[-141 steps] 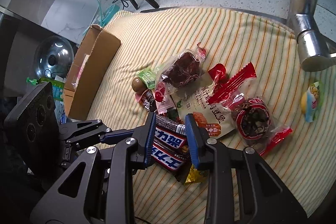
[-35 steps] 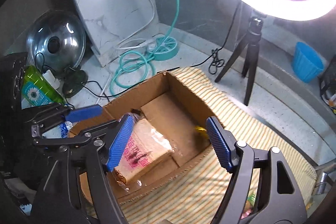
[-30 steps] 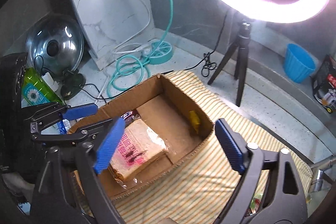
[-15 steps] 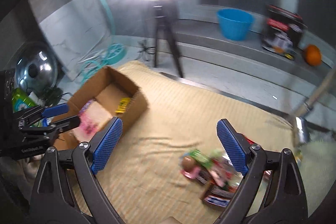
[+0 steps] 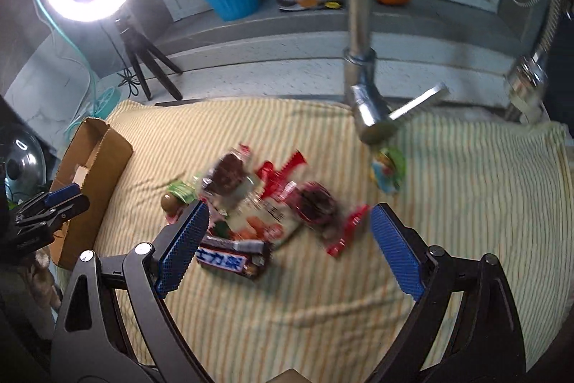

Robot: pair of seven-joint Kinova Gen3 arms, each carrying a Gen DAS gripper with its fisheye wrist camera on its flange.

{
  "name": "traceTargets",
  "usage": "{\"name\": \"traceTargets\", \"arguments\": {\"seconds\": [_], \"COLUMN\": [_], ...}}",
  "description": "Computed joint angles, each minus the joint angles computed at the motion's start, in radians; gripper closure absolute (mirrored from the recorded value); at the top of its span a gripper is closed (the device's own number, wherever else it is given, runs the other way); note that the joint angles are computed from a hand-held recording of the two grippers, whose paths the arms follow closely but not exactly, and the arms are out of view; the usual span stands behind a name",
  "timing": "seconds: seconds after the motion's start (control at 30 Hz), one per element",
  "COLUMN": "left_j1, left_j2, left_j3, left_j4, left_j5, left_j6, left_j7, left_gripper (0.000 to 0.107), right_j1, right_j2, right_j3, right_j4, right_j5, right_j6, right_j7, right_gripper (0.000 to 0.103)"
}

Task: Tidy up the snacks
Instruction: 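Move both grippers back to the snack pile, then grasp a Snickers bar with the left gripper while the right gripper grasps a red-wrapped candy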

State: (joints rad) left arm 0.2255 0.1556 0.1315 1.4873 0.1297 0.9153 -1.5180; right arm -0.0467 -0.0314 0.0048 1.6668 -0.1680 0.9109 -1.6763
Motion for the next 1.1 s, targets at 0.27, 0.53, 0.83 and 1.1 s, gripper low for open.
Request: {"name": "traceTargets", "arguments": {"seconds": [0.27,0.53,0.83,1.1], "left_j1": [0.027,0.102,0.174,0.178], "left_j2": [0.032,0.065,0.151,0.248], "left_j3": [0.027,0.064,0.074,0.087], "left_j4": [-0.012,-0.052,-0.142,-0.242], "left_j5": [0.035,0.008,-0.03,0.021], "left_j6": [0.002,0.001,0.035,0.117], "left_j7": [-0.033,-0.125,-0.213,-0.282], "left_gripper": [0.046,0.046,0.046,0.046], "right_j1": [0.084,0.129,0.127,0.137], "right_j2": [-0.024,0.015,0.117,0.194], "right_j3": [0.083,0.091,0.041,0.009], "right_j4": [0.058,0.047,-0.042,-0.094], "right_j5": [-0.158,-0.228,-0.21,-0.216], "right_j6": [0.023,0.039,0.082,0.126], "right_j7": [0.1,0.226,0.363,0.442], "right_gripper": [0.016,0.024,0.024,0.024]}}
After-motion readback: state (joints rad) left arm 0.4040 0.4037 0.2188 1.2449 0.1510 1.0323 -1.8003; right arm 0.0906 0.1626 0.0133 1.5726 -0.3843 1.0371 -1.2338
